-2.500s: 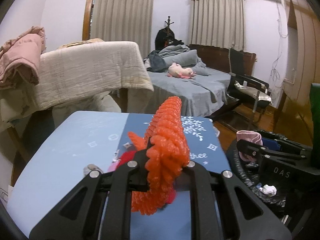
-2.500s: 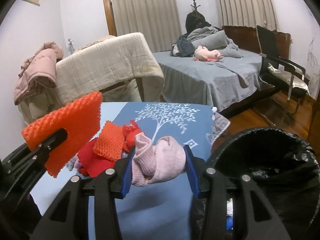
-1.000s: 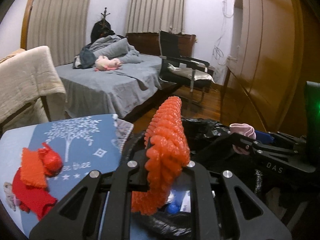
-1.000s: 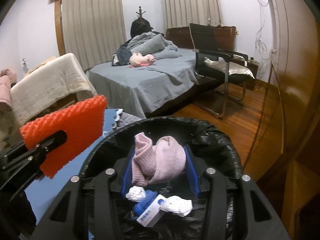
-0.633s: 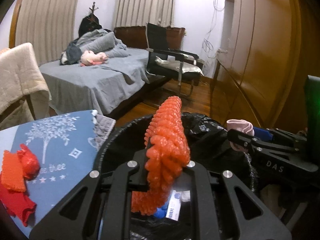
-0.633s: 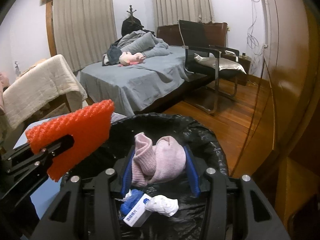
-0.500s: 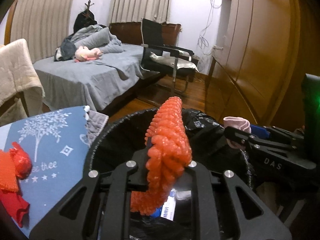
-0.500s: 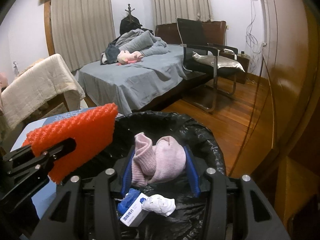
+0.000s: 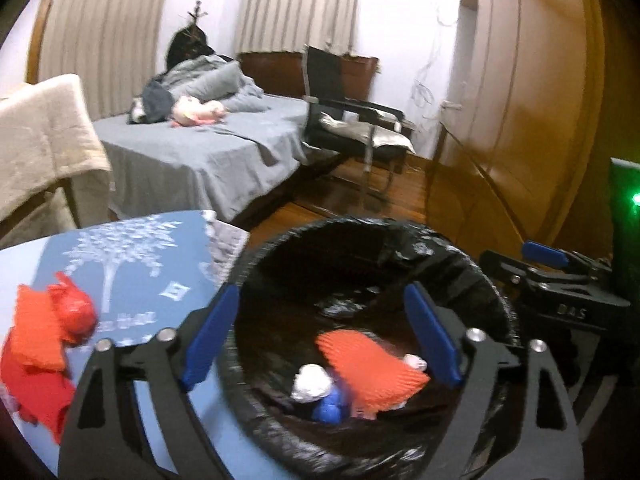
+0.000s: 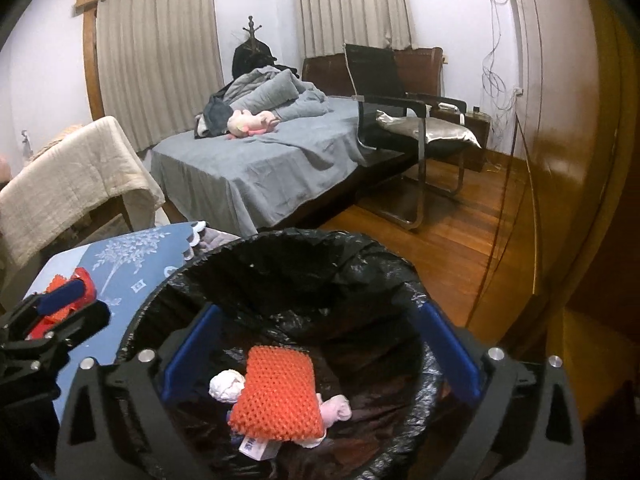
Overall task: Collect trash
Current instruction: 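Open both tools over the bin to drop the orange net and pink cloth, then move both open tools from the bin back over the table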
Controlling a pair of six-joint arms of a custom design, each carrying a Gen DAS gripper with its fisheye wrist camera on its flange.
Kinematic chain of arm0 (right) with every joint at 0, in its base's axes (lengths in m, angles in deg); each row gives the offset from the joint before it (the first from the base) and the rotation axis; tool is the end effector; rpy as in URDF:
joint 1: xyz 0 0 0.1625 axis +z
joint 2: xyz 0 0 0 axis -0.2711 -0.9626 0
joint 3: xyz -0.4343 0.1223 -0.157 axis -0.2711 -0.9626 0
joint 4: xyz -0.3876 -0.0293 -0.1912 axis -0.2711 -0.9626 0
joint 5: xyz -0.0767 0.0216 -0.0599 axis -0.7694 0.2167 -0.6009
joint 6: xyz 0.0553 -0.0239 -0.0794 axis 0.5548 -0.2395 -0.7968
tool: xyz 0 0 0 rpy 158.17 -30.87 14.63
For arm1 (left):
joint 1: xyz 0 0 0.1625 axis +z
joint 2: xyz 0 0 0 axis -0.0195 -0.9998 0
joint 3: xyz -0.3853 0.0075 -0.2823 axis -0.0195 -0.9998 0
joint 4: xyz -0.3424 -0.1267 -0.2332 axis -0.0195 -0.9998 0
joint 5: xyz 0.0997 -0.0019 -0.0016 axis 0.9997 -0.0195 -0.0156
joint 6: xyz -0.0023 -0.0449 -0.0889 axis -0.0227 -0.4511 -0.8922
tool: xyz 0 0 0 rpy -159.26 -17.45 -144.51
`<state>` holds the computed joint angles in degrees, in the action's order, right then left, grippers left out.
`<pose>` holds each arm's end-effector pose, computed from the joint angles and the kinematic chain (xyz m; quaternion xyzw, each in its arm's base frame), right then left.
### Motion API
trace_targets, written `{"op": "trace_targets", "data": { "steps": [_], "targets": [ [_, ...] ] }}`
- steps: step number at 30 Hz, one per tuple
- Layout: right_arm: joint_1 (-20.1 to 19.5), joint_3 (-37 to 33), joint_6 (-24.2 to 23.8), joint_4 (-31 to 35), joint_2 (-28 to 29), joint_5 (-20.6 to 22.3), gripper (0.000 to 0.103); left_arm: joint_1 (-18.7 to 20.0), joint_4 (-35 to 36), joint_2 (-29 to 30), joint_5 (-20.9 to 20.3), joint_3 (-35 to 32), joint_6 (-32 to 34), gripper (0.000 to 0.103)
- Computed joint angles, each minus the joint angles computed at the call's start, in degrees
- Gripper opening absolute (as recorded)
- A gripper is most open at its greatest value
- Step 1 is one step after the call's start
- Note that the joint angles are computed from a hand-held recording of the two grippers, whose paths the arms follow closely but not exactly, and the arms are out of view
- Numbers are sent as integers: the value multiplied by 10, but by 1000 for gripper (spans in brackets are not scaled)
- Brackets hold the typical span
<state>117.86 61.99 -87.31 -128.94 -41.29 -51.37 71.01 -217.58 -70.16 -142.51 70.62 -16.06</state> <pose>0.2302 -0.7823 0.1069 0.0053 -0.7808 0.5017 0.3722 -0.1576 -0.8721 0.1776 0.4037 0.8510 -0.3109 0.1272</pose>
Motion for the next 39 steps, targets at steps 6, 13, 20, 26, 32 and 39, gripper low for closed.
{"op": "trace_targets", "data": {
  "steps": [6, 13, 20, 26, 32, 39],
  "targets": [
    [9, -13, 12, 18, 10, 11, 97, 6, -39, -16, 29, 10, 2, 91],
    [21, -56, 16, 60, 41, 29, 97, 19, -84, -37, 67, 24, 7, 92],
    [33, -127, 16, 122, 86, 54, 97, 33, -116, -52, 97, 26, 23, 92],
    [45, -209, 5, 179, 137, 78, 97, 47, -133, -62, 113, 26, 38, 92],
    [52, -295, -4, 234, 188, 95, 97, 62, -147, -66, 131, 13, 40, 92],
    [55, -398, -2, 298, 247, 104, 97, 83, -150, -64, 158, -19, 43, 92]
  ]
}}
